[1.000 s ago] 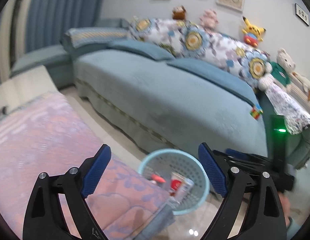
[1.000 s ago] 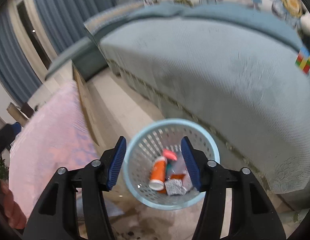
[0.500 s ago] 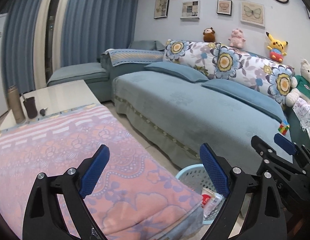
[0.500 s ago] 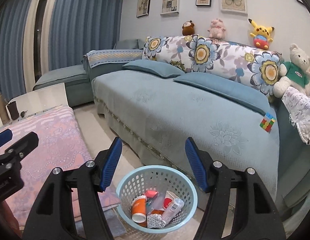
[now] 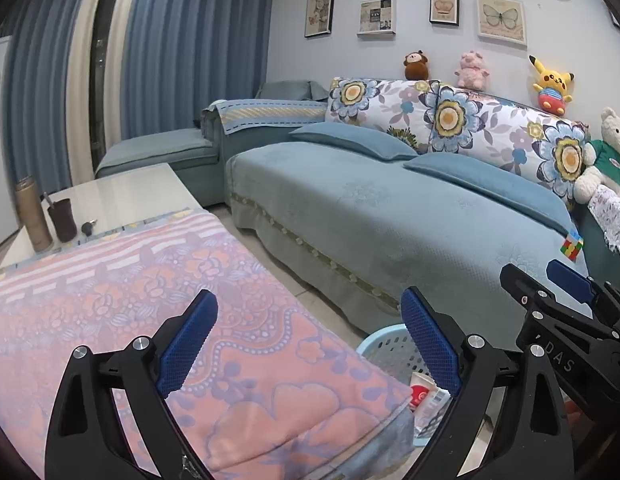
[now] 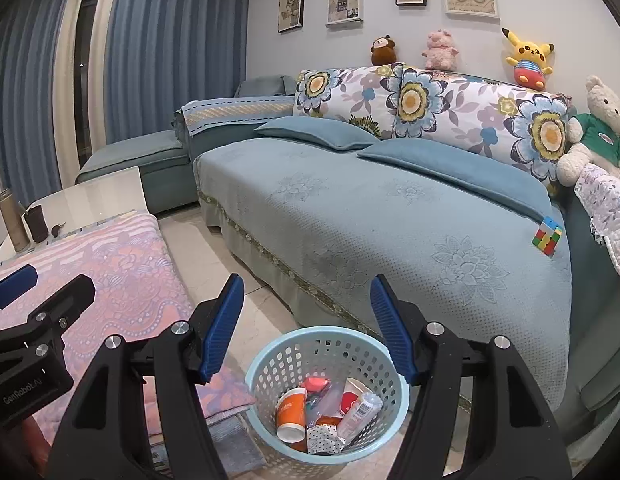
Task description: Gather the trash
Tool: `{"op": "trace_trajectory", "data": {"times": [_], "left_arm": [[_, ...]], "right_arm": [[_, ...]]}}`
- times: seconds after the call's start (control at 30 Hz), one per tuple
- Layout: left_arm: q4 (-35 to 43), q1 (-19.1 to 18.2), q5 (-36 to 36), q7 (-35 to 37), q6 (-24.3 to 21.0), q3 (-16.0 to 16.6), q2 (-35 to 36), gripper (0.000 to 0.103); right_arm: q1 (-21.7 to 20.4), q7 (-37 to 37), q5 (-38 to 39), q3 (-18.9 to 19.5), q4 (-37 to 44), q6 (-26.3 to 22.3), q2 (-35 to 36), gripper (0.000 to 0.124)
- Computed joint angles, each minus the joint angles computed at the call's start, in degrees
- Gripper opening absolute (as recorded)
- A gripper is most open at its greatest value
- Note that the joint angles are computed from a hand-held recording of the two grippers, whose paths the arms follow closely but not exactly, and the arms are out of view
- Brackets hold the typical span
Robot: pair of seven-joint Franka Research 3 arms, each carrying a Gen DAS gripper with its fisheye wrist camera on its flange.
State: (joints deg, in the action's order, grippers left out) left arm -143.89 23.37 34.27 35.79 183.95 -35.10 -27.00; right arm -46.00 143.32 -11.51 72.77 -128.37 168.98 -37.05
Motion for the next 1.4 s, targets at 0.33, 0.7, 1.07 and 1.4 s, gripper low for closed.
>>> {"op": "trace_trajectory", "data": {"times": [0.33, 0.7, 1.07, 1.4], "left_arm": [[-0.5, 0.8, -0.1, -0.1, 0.5, -0.5, -0.6, 0.091], [-0.3, -1.5, 0.0, 0.9, -0.4, 1.5, 0.1, 0.091], [-0.2, -1.6, 0.7, 0.2, -0.5, 1.6, 0.2, 0.091], [-0.2, -2.1, 0.9, -0.1, -0.7, 2.0, 0.3, 0.091]], "right_arm": [[0.0, 0.0, -0.1, 0.3, 0.2, 0.0, 0.5, 0.064], [-0.3, 0.0, 0.0, 0.9, 0.5, 0.1, 1.6, 0.064], [-0.1, -0.3, 0.1, 1.0, 0.4, 0.1, 2.4, 0.064], [-0.1, -0.1, -0.3, 1.1, 0.5, 0.1, 3.0, 0.064]]}}
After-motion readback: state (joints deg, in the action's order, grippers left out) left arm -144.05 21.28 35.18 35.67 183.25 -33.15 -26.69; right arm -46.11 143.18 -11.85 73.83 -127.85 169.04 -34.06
